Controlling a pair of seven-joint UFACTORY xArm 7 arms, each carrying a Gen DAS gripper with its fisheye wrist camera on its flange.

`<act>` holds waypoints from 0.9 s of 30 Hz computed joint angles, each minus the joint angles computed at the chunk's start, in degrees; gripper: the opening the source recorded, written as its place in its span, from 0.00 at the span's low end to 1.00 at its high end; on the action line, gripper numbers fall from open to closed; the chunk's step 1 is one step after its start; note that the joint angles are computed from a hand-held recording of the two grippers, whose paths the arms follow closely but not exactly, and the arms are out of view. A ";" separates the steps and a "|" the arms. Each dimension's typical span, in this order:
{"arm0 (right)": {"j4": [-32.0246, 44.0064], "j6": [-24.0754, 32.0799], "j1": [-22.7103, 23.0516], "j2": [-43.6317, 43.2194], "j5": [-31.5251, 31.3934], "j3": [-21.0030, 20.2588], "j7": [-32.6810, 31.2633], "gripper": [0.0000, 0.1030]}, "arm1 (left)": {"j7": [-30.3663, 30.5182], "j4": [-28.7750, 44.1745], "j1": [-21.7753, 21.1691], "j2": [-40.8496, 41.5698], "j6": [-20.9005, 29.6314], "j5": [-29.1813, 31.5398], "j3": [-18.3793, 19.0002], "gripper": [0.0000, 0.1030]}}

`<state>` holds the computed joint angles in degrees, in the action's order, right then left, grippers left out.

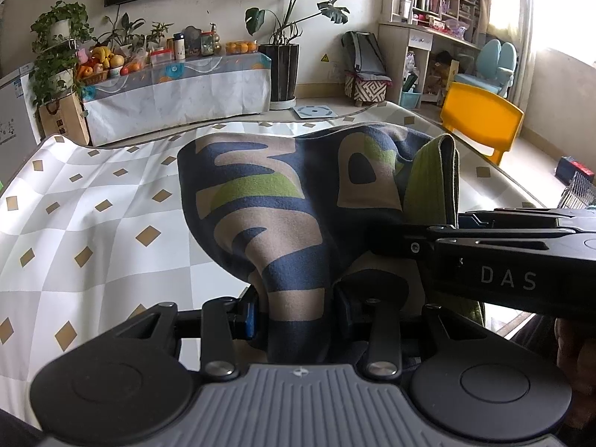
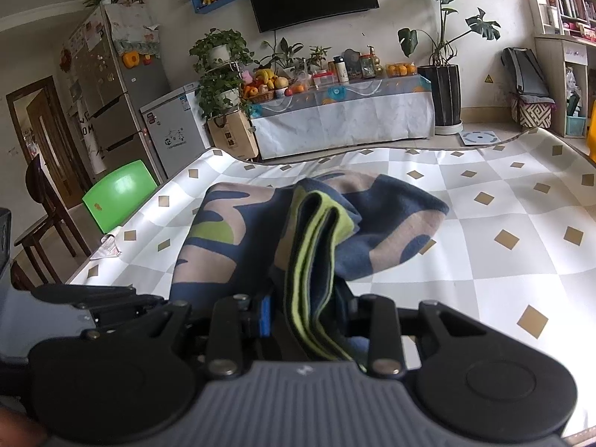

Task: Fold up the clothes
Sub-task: 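Lift the folded navy pants stack with both grippers and turn it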

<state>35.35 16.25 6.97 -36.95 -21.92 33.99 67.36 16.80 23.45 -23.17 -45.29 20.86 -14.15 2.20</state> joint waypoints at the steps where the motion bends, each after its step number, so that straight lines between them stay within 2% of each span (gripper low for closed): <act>1: -0.22 -0.22 -0.01 0.02 0.02 -0.13 0.05 0.28 | -0.04 0.13 0.02 0.34 -0.08 0.11 -0.16 0.36; 13: -2.87 -2.46 -0.05 -1.08 1.46 -3.88 -2.57 0.28 | -1.78 3.34 -1.05 6.34 -2.64 1.03 -2.71 0.37; 27: -5.60 -3.43 -1.62 -3.80 5.01 -10.03 -10.04 0.28 | -4.43 12.28 -3.23 17.33 -5.46 1.33 -5.66 0.37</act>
<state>29.76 12.83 5.35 -40.75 -16.90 23.96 57.31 12.36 35.73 -26.40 -27.96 15.40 -12.82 -3.46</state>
